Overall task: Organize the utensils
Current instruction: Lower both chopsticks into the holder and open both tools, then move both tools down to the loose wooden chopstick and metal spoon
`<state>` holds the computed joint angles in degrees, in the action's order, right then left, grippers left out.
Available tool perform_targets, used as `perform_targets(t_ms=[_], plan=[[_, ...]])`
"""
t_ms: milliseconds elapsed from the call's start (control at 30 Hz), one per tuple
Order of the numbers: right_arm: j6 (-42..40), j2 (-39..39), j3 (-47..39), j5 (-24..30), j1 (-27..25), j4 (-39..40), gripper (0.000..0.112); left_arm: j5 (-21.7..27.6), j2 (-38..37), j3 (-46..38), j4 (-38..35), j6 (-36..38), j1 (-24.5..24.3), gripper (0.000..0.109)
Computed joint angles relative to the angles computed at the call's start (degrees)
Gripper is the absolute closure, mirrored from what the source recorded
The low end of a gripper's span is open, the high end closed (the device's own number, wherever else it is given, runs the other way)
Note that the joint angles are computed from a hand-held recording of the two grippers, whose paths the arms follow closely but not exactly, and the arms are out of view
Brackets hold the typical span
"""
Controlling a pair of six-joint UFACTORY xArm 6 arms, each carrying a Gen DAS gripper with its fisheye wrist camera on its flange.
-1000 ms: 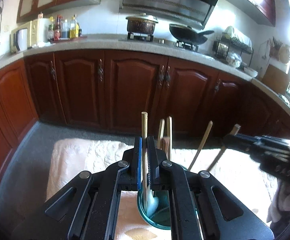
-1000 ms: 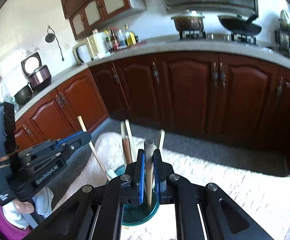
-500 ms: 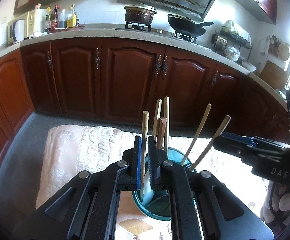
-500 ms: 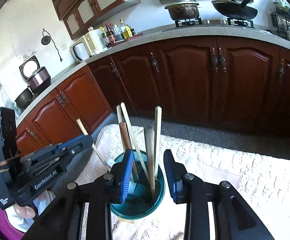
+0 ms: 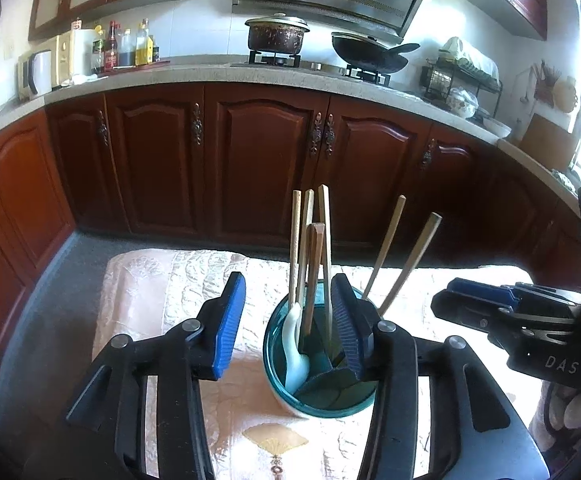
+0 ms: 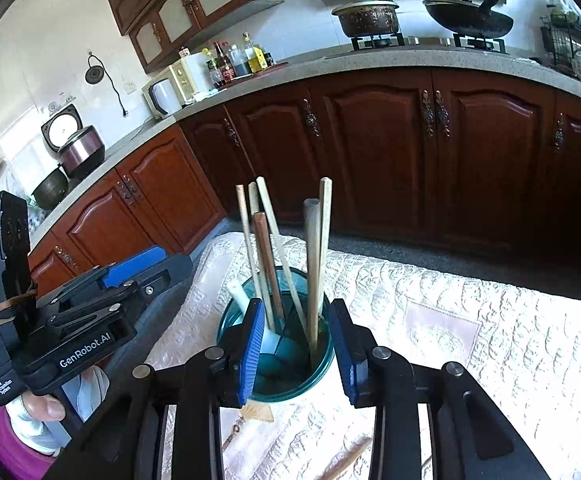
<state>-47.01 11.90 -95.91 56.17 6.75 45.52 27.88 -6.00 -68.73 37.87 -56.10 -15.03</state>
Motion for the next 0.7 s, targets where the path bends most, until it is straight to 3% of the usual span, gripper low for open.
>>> perform_targets(t_ms=[300,700], plan=[[-2.52,-6.35,7.58,-2.92,-0.59,1.61,0.078,1.89,-3.26,2.34,2.73,-2.43,-3.02,0.062],[-3.06,-11.34,14.66,-2.87,-3.52,0.85,0.077,2.73,-4.42,4.4,1.15,-2.47,-7.75,0.059]])
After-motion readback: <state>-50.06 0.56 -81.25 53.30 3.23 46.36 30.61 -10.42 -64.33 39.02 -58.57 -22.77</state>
